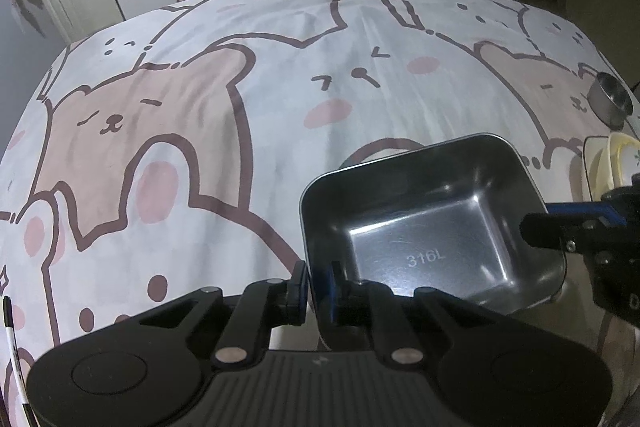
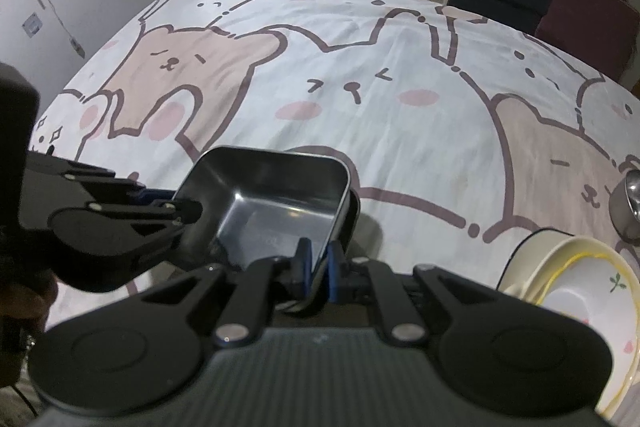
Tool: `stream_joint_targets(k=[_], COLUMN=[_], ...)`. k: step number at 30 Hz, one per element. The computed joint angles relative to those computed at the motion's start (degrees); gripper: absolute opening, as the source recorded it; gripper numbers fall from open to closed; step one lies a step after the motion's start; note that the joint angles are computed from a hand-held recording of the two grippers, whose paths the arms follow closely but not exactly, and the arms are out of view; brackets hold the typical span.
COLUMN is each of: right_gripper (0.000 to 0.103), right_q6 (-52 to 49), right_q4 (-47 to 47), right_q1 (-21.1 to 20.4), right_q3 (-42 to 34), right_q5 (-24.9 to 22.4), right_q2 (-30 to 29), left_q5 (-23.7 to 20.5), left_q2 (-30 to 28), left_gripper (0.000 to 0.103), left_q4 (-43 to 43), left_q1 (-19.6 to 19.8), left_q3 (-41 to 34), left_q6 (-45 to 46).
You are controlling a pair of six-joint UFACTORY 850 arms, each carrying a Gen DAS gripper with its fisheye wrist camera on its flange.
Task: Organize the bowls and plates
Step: 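Lower the steel tray onto the sheet and open both grippers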
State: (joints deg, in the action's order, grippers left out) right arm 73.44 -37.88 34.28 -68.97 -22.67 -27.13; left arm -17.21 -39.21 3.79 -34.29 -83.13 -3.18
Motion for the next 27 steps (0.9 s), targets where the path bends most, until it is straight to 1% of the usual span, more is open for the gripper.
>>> stream_joint_targets(k=[11,13,24,27], right_gripper=[0.009,0.009,0.010,0.011], right_q6=[-6.6,-7.4,-12.5,-15.0], right_q4=[5.7,6.5,12.5,15.7], right_q1=[0.0,-0.1,-0.8,-1.2], right_q3=[-2.6,-2.7,-3.9,-4.0], right_q5=[-2.8,-3.0,-3.7,-3.6], right_q2=[-2.6,-2.9,-4.3,-4.5], left_q5=[-0.7,-0.7,-0.8,-0.9], left_q2=[-0.3,-0.2,-0.9,-1.3], left_gripper=[0.014,0.016,0.016,0.016], left_q4=[1.7,1.9,3.3,3.0], left_q1=[-0.1,-0.1,-0.2,-0.2], left_q3=[-0.3,-0.2,-1.0,-1.4], left_q6=[0.0,-0.1,-0.3,0.1])
